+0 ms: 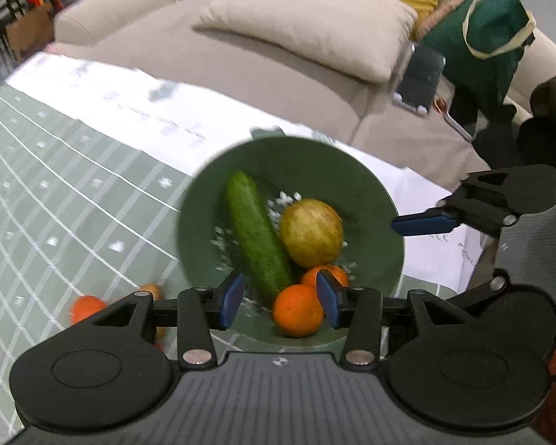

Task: Organize fruits
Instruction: 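Lift both grippers out of the colander back toward the fruits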

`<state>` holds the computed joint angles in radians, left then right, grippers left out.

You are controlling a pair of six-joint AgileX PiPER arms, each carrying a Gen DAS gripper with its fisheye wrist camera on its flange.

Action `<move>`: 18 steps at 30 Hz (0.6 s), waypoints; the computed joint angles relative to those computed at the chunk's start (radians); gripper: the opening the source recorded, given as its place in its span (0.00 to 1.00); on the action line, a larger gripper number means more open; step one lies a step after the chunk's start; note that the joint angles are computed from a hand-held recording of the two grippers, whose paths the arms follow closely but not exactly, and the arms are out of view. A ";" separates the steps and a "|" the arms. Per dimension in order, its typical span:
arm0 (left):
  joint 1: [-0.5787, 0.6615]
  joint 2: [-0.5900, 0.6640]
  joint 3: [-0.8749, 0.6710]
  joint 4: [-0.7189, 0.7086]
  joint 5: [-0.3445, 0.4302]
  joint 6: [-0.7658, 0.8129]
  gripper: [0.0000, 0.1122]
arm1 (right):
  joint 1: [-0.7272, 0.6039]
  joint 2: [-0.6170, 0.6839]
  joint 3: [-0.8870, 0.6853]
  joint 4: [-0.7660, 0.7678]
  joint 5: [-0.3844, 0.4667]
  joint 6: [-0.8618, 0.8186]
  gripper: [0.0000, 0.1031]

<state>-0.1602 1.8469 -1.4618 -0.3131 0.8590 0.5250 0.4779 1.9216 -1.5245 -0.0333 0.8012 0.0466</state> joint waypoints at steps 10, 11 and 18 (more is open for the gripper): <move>0.109 -0.222 0.217 -0.021 -0.187 0.075 0.48 | 0.112 -0.138 0.130 -0.212 -0.165 0.429 0.62; 0.127 -0.238 0.236 -0.031 -0.198 0.095 0.48 | 0.134 -0.147 0.144 -0.248 -0.183 0.500 0.62; 0.264 -0.317 0.379 -0.135 -0.258 0.276 0.48 | 0.290 -0.175 0.224 -0.527 -0.274 1.001 0.64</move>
